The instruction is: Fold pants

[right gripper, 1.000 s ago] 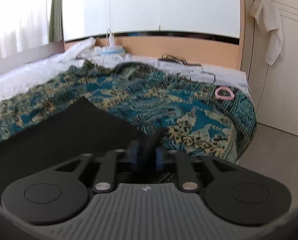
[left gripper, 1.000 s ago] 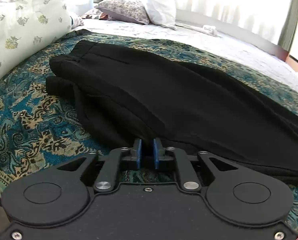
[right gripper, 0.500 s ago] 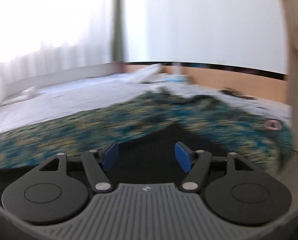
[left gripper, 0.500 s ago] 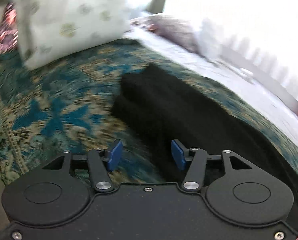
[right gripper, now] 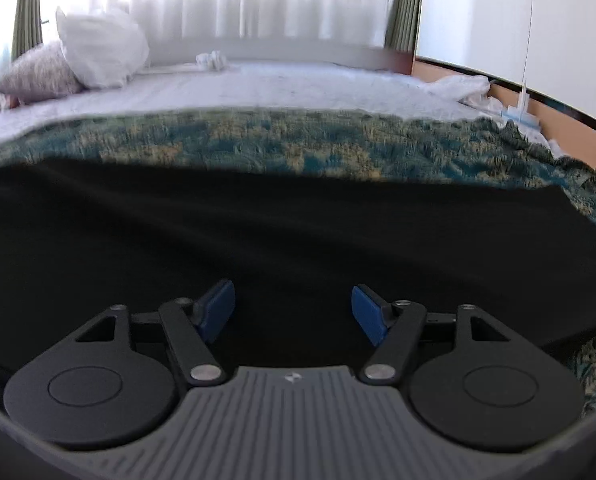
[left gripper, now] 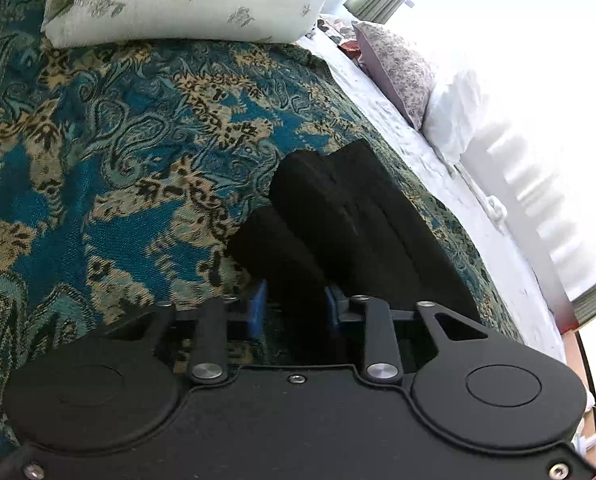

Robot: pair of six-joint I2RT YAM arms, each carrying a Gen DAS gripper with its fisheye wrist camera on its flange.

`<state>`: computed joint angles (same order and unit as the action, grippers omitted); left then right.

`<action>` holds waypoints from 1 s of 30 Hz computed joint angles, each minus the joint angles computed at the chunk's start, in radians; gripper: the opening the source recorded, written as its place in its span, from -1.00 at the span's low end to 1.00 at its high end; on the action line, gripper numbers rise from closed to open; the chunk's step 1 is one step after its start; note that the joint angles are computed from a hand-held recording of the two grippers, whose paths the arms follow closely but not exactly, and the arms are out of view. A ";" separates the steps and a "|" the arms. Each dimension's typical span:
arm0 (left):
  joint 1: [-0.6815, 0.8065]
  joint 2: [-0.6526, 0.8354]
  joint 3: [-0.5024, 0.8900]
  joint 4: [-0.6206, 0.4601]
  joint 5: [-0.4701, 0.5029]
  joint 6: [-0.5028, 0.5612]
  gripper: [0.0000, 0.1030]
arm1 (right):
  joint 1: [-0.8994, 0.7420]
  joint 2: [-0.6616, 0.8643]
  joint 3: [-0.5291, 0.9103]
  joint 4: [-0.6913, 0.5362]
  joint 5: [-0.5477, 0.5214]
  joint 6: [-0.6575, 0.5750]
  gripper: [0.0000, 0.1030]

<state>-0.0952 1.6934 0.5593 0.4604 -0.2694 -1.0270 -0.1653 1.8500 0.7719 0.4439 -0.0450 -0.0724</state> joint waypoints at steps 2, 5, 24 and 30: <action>-0.008 0.002 -0.020 0.026 -0.008 0.042 -0.62 | -0.008 -0.002 0.006 -0.018 -0.014 0.022 0.60; -0.032 0.000 -0.023 0.017 -0.055 0.084 -0.67 | -0.029 0.000 0.005 -0.019 -0.051 0.049 0.64; -0.224 -0.136 0.105 -0.353 -0.481 0.255 -0.28 | -0.048 0.017 0.010 0.001 -0.077 0.043 0.69; -0.175 -0.083 0.182 -0.316 -0.266 0.290 0.01 | -0.048 0.019 0.010 0.004 -0.079 0.043 0.70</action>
<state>-0.2697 1.6102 0.7410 0.1444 -0.5350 -0.7366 -0.2133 1.8688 0.7816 0.4479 -0.1240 -0.0293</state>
